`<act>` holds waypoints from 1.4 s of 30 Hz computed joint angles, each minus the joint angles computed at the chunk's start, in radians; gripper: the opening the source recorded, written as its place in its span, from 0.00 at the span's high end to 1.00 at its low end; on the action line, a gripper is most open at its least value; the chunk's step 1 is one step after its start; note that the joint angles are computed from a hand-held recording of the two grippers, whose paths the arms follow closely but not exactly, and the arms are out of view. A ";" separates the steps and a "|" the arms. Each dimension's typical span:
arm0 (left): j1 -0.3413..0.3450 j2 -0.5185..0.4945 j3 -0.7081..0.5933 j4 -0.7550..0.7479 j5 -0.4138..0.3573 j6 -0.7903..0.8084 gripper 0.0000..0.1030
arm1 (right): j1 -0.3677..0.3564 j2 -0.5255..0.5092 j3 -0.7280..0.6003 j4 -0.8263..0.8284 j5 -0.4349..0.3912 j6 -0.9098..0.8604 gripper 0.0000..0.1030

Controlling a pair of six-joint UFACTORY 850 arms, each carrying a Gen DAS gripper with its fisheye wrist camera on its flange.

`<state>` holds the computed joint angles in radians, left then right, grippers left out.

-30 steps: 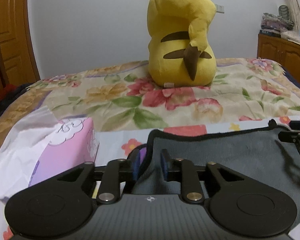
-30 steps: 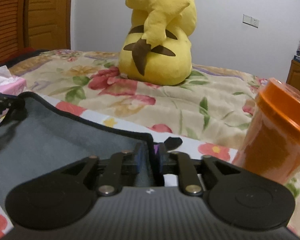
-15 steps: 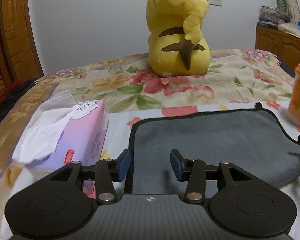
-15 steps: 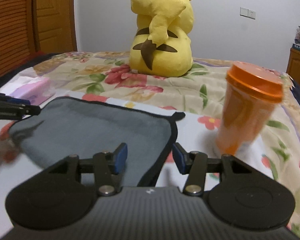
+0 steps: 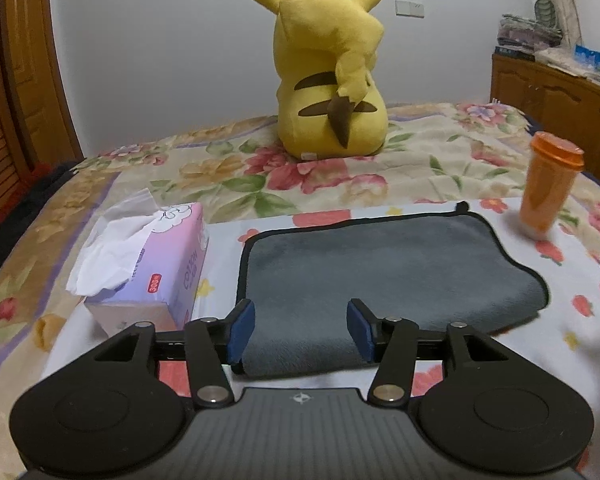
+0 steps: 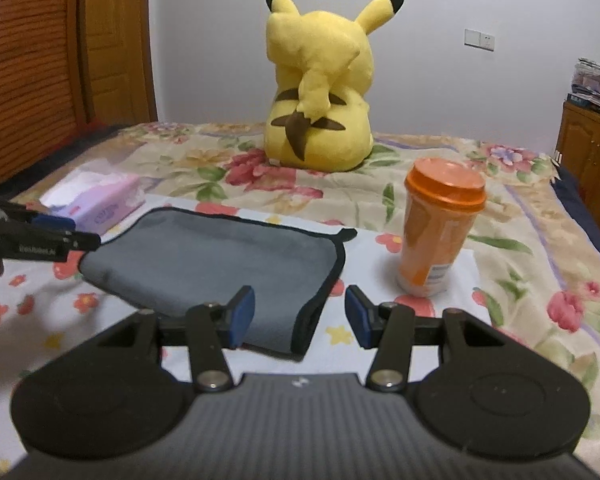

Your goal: Fold towel

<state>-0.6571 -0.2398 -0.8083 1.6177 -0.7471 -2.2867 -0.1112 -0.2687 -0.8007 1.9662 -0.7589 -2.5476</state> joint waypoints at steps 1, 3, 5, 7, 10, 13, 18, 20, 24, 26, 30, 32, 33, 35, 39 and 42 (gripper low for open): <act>-0.007 0.008 0.003 -0.008 -0.003 0.003 0.41 | -0.004 0.010 0.007 -0.004 -0.005 0.004 0.50; -0.022 0.022 0.009 -0.019 -0.011 0.004 0.39 | -0.014 0.029 0.024 -0.008 -0.016 0.006 0.50; -0.036 0.035 0.013 -0.037 -0.022 0.015 0.38 | -0.024 0.043 0.035 -0.015 -0.024 0.015 0.50; -0.052 0.050 0.018 -0.055 -0.032 0.028 0.37 | -0.031 0.058 0.047 -0.017 -0.026 0.022 0.50; -0.075 0.073 0.024 -0.091 -0.052 0.050 0.32 | -0.037 0.083 0.065 -0.021 -0.028 0.034 0.50; -0.102 0.103 0.035 -0.119 -0.071 0.064 0.32 | -0.053 0.115 0.088 -0.035 -0.036 0.052 0.50; -0.147 0.139 0.037 -0.172 -0.107 0.101 0.27 | -0.078 0.165 0.121 -0.056 -0.042 0.070 0.49; -0.168 0.153 0.037 -0.194 -0.123 0.115 0.25 | -0.090 0.184 0.135 -0.065 -0.048 0.080 0.48; -0.204 0.175 0.035 -0.226 -0.153 0.138 0.19 | -0.113 0.217 0.154 -0.092 -0.062 0.109 0.46; -0.218 0.184 0.031 -0.237 -0.168 0.152 0.15 | -0.118 0.232 0.163 -0.088 -0.060 0.106 0.43; -0.245 0.199 0.024 -0.253 -0.200 0.173 0.12 | -0.131 0.257 0.174 -0.088 -0.068 0.114 0.35; -0.256 0.206 0.023 -0.259 -0.210 0.179 0.08 | -0.137 0.268 0.178 -0.091 -0.070 0.122 0.29; -0.264 0.209 0.021 -0.261 -0.220 0.180 0.04 | -0.139 0.277 0.182 -0.088 -0.072 0.122 0.25; -0.281 0.213 0.017 -0.261 -0.246 0.178 0.01 | -0.147 0.291 0.190 -0.085 -0.082 0.121 0.09; -0.307 0.229 0.007 -0.281 -0.257 0.198 0.00 | -0.164 0.319 0.197 -0.113 -0.101 0.152 0.00; -0.336 0.226 -0.012 -0.306 -0.306 0.206 0.00 | -0.173 0.343 0.200 -0.141 -0.104 0.182 0.00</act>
